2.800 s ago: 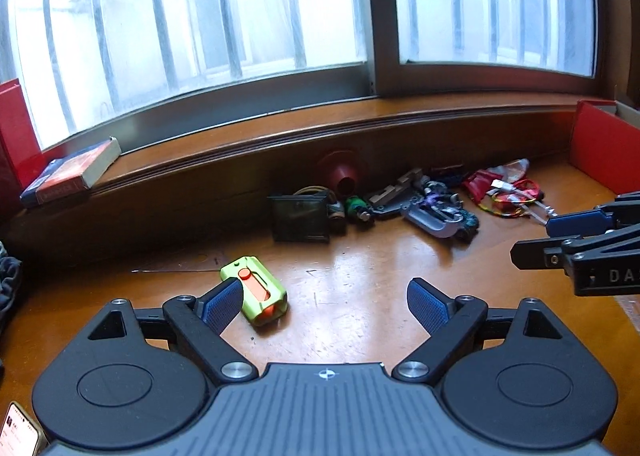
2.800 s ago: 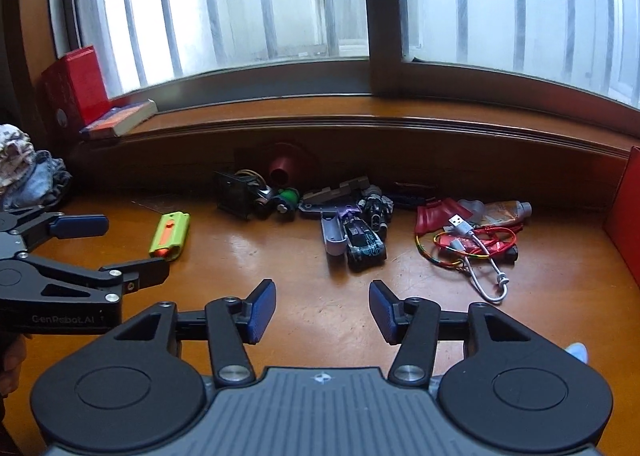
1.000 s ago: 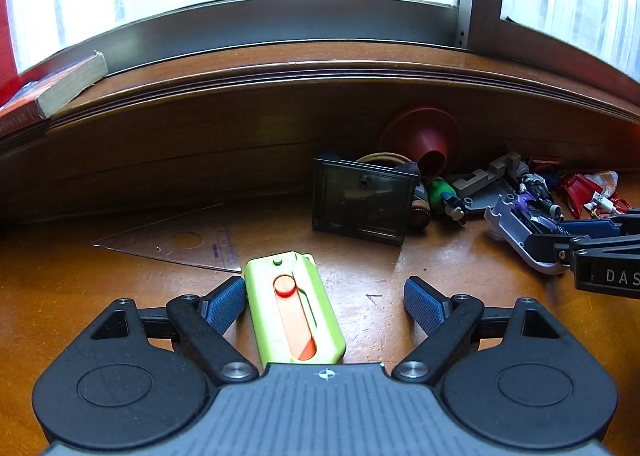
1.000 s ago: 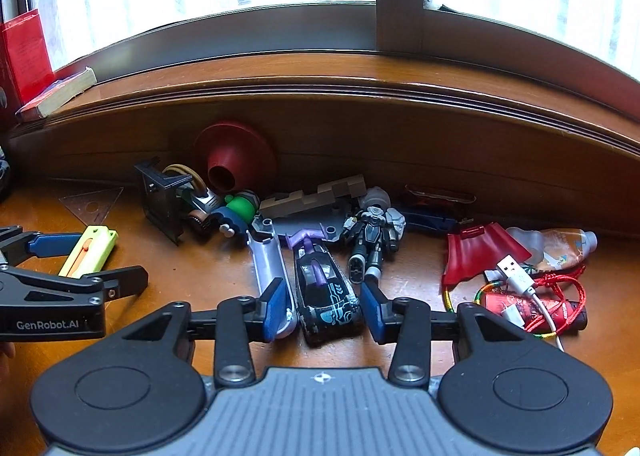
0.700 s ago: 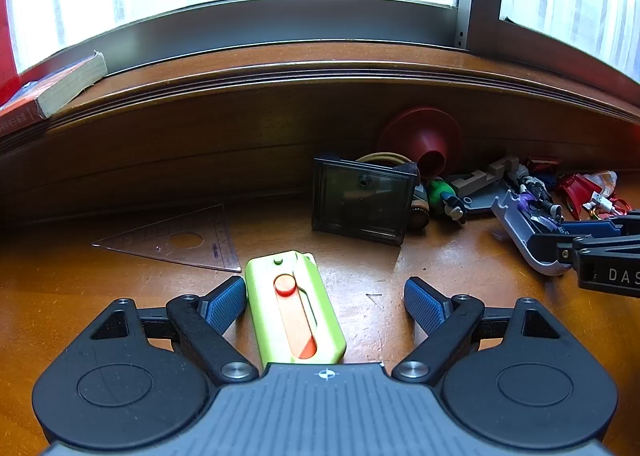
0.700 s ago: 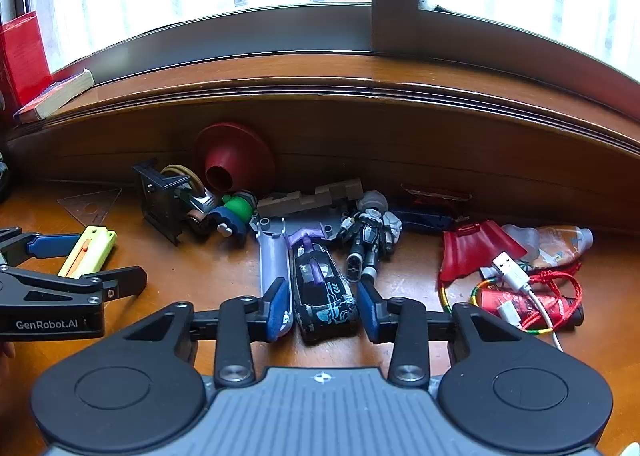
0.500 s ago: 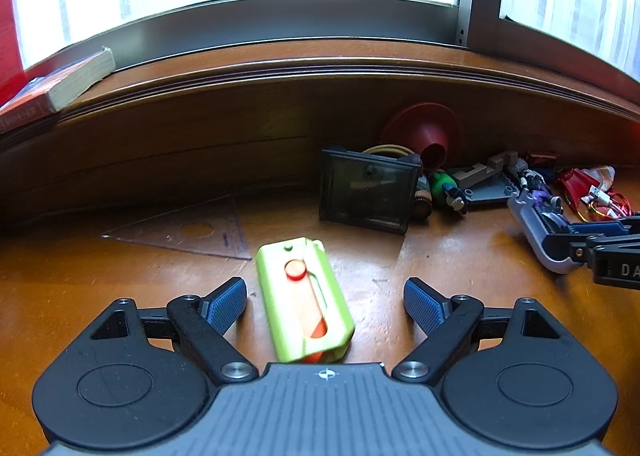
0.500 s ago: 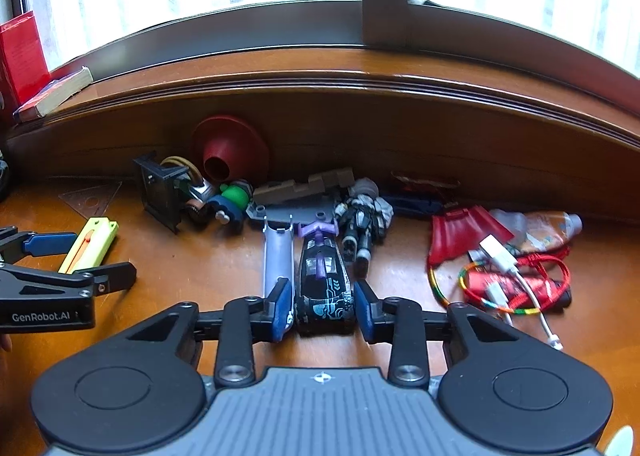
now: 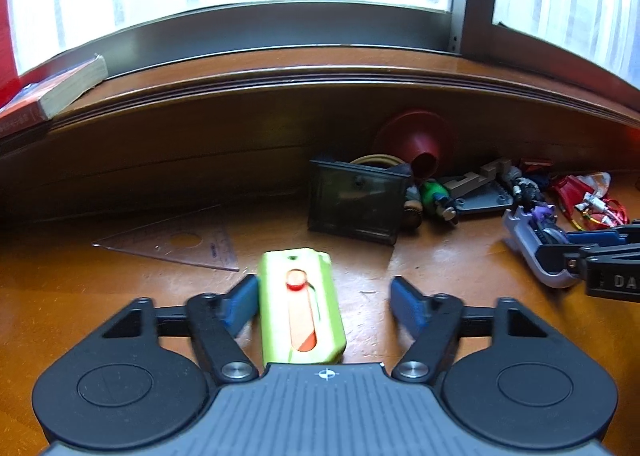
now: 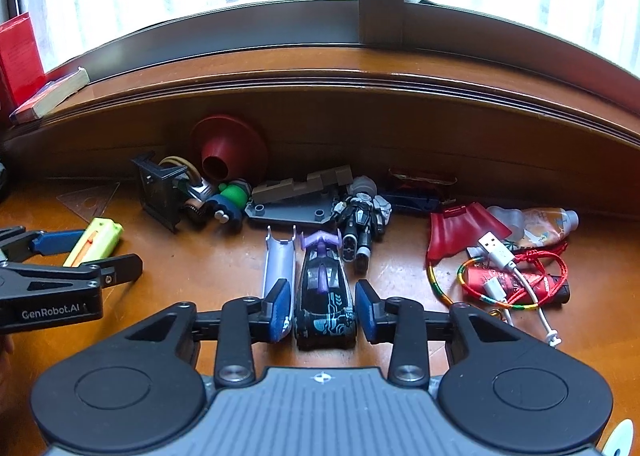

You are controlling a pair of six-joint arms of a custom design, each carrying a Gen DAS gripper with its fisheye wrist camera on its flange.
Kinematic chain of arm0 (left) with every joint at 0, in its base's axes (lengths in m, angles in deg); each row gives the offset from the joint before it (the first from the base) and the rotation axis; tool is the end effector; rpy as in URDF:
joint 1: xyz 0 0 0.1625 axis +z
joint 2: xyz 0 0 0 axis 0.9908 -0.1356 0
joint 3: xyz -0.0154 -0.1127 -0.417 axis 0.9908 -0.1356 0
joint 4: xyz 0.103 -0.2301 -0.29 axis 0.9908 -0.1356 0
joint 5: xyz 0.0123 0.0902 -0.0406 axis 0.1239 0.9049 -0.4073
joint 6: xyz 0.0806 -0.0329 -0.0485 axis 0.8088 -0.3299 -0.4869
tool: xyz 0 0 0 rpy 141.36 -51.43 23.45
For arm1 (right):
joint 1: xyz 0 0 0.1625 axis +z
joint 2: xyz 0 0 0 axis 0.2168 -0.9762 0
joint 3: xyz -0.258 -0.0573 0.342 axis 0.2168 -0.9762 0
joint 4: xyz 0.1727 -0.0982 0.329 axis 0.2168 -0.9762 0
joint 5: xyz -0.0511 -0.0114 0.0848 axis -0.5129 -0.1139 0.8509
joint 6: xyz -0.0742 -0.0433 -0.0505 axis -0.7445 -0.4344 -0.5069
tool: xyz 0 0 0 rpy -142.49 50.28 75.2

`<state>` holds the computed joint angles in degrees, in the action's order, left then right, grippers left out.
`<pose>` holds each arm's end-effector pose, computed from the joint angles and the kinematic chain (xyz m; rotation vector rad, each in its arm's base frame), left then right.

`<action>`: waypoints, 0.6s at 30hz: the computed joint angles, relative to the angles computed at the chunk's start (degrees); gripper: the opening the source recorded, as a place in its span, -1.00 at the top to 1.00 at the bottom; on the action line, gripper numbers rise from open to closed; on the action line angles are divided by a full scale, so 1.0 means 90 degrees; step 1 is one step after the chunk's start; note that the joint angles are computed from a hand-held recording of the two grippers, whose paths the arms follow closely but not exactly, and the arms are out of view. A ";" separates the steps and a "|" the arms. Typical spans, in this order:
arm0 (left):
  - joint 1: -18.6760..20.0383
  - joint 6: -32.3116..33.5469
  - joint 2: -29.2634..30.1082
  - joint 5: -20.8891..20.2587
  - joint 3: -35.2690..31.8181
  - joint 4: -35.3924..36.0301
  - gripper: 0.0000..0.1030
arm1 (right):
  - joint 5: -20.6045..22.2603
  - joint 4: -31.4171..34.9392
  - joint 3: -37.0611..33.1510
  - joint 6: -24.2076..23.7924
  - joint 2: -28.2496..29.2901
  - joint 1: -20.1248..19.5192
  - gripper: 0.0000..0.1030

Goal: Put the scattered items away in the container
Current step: 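Close left tool on the green lighter while right tool grasps the toy car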

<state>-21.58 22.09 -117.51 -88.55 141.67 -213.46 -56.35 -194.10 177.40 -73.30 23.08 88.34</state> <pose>-0.0921 -0.5480 0.0893 0.9012 2.3215 -0.7807 0.1647 -0.4985 0.0460 0.1841 -2.2140 1.0008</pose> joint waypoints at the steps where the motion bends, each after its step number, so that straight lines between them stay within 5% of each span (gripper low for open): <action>1: -0.0006 0.0004 0.0006 -0.0003 0.0007 -0.0015 -0.25 | 0.0012 -0.0023 -0.0007 0.0010 0.0009 -0.0008 0.22; 9: -0.0010 -0.0018 -0.0038 -0.0164 0.0054 0.0031 0.05 | 0.0113 -0.0232 -0.0015 -0.0049 0.0047 -0.0068 0.27; 18: -0.0029 0.0037 -0.0028 -0.0169 0.0083 0.0009 0.02 | 0.0250 -0.0515 0.0116 -0.0211 -0.0026 -0.0001 0.29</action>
